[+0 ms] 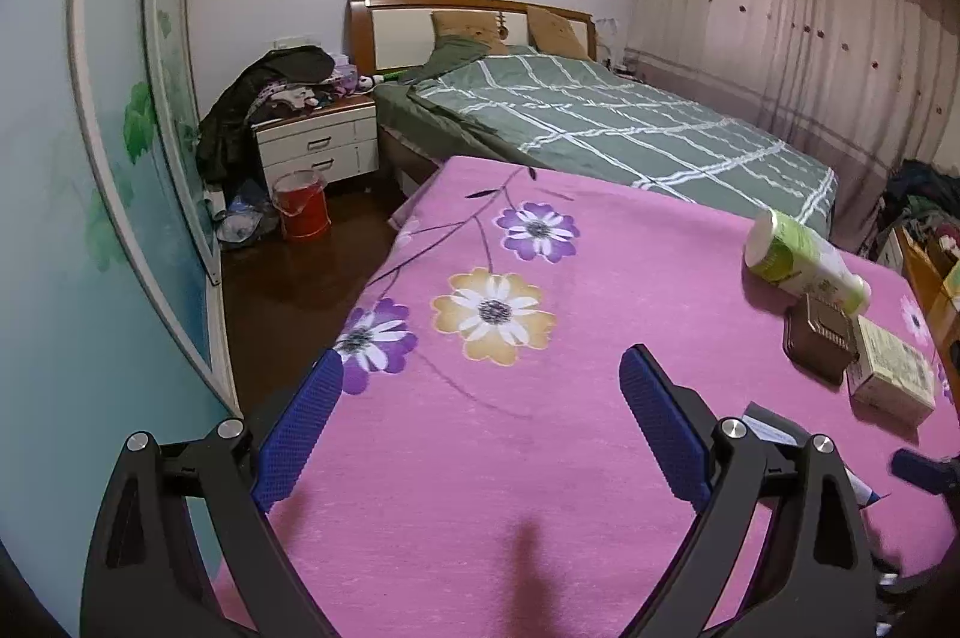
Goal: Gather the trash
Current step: 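Reach the right tool to the crumpled blue-white packet and grasp it, then carry the packet toward the yellow bin with the right tool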
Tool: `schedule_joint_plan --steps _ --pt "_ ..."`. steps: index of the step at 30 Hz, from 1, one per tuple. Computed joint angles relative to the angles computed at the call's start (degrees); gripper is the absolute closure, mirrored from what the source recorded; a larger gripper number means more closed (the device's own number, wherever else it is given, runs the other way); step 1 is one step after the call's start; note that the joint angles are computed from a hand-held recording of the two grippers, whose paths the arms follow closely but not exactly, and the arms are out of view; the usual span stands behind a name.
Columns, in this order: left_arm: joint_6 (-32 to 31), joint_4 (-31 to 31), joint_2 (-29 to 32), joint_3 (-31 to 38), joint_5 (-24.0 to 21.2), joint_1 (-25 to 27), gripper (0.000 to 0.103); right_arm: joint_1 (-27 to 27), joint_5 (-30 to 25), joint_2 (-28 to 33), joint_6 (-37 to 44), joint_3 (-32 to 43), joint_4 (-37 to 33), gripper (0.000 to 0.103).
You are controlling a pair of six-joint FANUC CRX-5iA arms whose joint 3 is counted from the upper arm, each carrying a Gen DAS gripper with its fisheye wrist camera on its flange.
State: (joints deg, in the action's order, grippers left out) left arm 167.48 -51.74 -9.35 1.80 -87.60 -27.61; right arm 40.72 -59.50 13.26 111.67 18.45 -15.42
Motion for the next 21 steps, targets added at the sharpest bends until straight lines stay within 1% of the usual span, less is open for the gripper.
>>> schedule_joint_plan --steps 4,6,7,10,12,13,14,21 --pt "1.0 0.7 -0.8 -0.7 0.7 0.7 0.011 1.4 -0.5 2.9 -1.5 1.8 2.3 0.016" --pt "1.1 0.7 -0.8 -0.8 0.7 0.5 0.011 1.4 -0.6 3.8 -1.7 2.4 2.2 0.023" --pt "1.0 0.6 -0.6 -0.8 0.8 0.4 0.011 1.2 -0.2 4.0 -1.5 2.3 2.0 0.024" --pt "0.6 0.5 -0.2 -0.2 0.5 0.0 0.011 1.1 0.9 3.6 -0.9 1.7 1.5 0.039" --pt "0.0 1.0 0.1 -0.1 1.1 0.2 0.011 0.7 1.0 3.3 -0.3 1.6 0.4 0.057" --pt "-0.2 1.1 0.2 -0.1 1.2 0.3 0.011 0.4 0.9 3.1 -0.1 1.6 0.0 0.062" --pt "-0.6 1.2 0.5 0.1 1.4 0.2 0.011 0.2 0.9 2.9 0.0 1.4 -0.3 0.071" --pt "-1.9 0.8 1.7 0.9 1.4 -0.5 0.011 -3.1 -1.6 2.2 -1.5 2.5 -3.7 0.072"
